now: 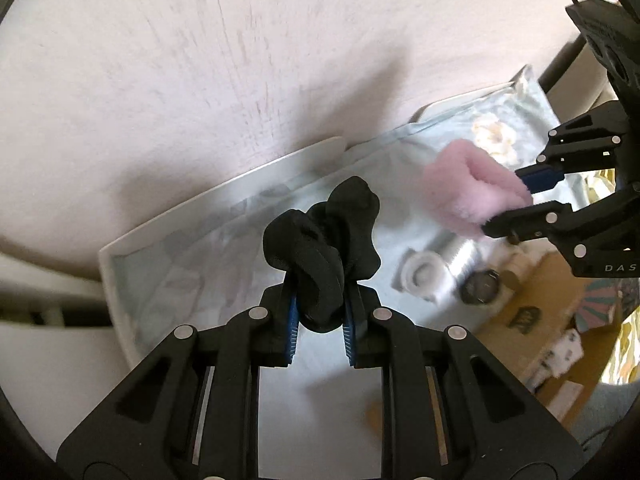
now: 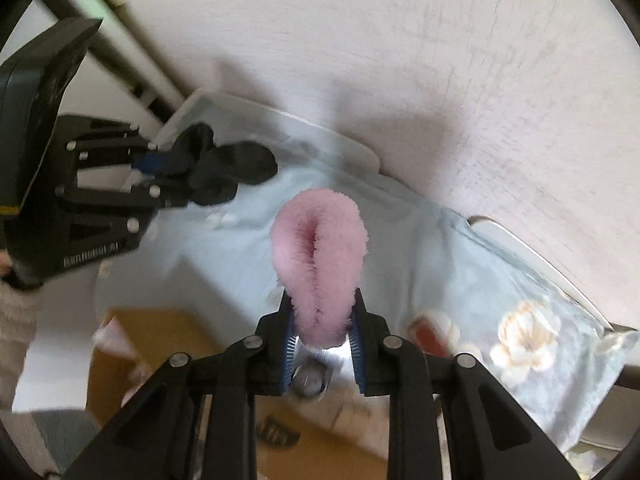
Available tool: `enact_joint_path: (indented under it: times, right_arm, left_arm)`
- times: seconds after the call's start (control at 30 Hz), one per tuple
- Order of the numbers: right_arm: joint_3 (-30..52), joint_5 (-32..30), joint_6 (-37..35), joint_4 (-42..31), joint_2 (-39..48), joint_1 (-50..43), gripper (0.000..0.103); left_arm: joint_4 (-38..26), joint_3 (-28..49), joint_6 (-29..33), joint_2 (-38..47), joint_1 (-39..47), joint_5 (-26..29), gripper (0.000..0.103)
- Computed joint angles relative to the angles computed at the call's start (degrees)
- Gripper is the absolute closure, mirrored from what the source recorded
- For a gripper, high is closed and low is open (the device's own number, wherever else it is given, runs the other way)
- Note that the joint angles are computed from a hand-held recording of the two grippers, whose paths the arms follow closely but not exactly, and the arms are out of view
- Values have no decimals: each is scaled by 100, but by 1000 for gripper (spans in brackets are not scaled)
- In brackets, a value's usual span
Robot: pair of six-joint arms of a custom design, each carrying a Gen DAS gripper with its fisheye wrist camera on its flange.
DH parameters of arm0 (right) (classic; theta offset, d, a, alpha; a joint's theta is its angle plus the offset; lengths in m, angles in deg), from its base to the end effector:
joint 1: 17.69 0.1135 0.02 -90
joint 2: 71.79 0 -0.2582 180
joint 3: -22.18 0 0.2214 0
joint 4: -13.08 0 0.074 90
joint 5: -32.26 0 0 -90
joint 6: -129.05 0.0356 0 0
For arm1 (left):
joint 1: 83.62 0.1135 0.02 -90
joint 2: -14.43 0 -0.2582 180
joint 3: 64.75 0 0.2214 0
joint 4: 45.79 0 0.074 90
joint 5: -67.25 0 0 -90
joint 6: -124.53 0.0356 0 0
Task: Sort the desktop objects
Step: 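Grasp the black hair tie with the left tool while the right tool grasps the pink scrunchie, then carry hair tie and scrunchie into the cardboard box and open both tools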
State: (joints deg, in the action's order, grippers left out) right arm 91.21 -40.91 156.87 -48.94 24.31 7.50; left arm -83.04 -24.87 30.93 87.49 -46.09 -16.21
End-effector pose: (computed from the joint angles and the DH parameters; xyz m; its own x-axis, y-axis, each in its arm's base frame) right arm 0.2273 0.0955 0.1614 0.0656 0.9664 -0.2486 0.9884 -0.0288 0.1492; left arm 0.1347 0.0983 0.1363 -0.7096 -0.6238 -0.3276 -0.6207 0.7735 -0.1281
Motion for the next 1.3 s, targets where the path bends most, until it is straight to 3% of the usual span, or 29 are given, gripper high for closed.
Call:
enact_joint_path:
  times: [0.13, 0.27, 0.53, 0.83, 1.07, 1.3]
  right_arm:
    - [839, -96, 90, -645, 239, 470, 81]
    - [1832, -36, -279, -1244, 719, 387, 81]
    - [3297, 15, -279, -2173, 1322, 885, 81]
    - [4093, -221, -280, -1986, 2071, 1372, 81]
    - [4038, -528, -204, -1459, 2348, 1660, 81]
    - [3939, -642, -123, -1104, 2493, 1764, 81]
  left_arm:
    - [-1290, 288, -145, -983, -137, 183, 87]
    - [-2257, 611, -922, -1718, -1139, -291, 87]
    - [-3554, 1163, -3665, -2519, -4000, -1202, 87]
    - [-3545, 1169, -6234, -1888, -6837, -1756, 87]
    - [-3250, 970, -6805, -1435, -7498, -1561, 87]
    - [-2781, 811, -6931, -1071, -7643, -1410, 87]
